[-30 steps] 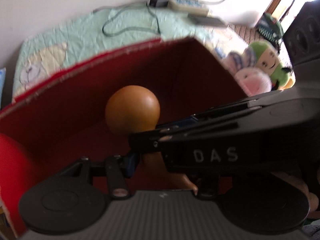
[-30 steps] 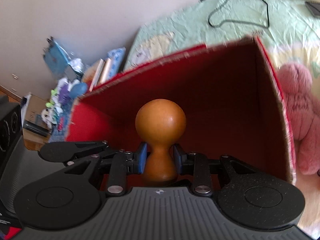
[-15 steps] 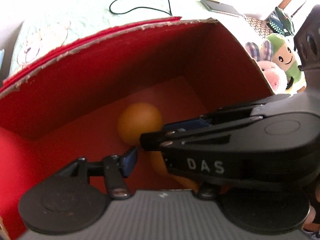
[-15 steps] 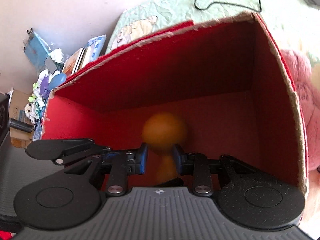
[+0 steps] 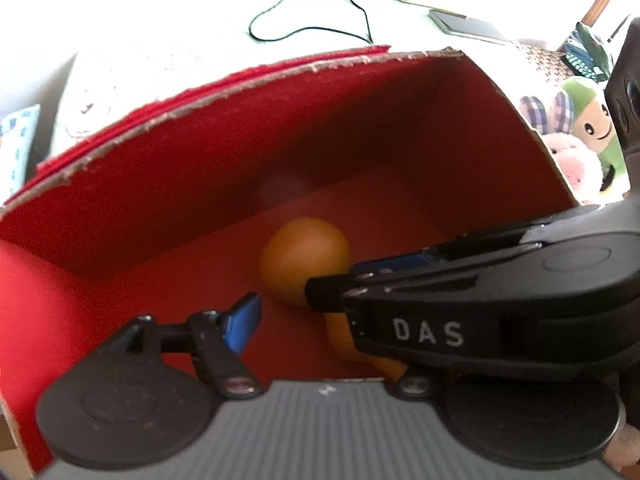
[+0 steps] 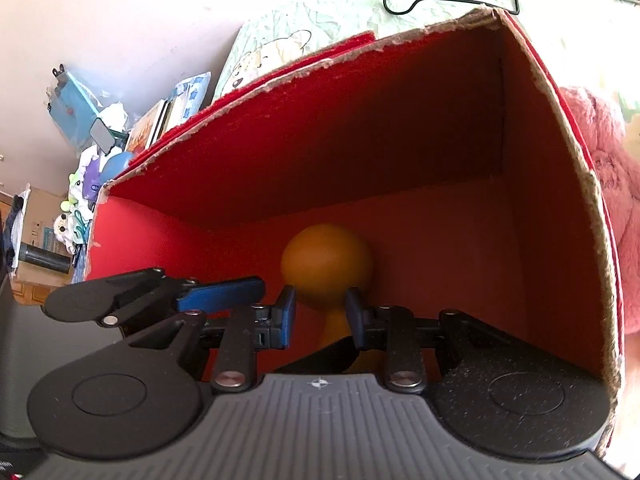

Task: Organize objects
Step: 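Lower the gourd onto the box floor and open the right gripper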

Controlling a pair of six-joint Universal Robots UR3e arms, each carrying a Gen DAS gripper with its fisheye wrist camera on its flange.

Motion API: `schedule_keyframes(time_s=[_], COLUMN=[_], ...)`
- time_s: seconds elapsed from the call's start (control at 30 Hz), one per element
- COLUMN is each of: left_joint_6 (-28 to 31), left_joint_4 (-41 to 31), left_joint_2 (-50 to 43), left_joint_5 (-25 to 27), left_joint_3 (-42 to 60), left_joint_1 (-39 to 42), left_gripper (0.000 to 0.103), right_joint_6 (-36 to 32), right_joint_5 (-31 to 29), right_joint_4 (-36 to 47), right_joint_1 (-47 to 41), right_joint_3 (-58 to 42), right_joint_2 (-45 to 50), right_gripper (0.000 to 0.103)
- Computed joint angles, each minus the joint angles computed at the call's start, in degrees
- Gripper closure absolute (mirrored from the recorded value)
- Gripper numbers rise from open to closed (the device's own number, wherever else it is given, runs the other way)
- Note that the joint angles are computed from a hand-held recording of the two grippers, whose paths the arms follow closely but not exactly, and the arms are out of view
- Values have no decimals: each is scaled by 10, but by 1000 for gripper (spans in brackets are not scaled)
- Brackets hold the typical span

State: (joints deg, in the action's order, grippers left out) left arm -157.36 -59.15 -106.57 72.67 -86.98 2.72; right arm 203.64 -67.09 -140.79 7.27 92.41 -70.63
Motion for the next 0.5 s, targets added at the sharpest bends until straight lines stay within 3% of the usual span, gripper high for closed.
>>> schedule_keyframes(time_s=[0.17,0.5], left_joint_6=[-13,-14], left_joint_4=[14,14], left_joint_2=[4,0], left_joint_5=[24,43], left_joint_3=[-2,10], left_joint_1=[-10,-19], left_gripper=[27,27], right_joint_6=[2,-10], right_joint_5=[-6,19], right_joint_4=[1,-16], right_joint_1=[4,-2], right_joint_3=[-9,-2], right_joint_2=[7,10], right_gripper=[76,75])
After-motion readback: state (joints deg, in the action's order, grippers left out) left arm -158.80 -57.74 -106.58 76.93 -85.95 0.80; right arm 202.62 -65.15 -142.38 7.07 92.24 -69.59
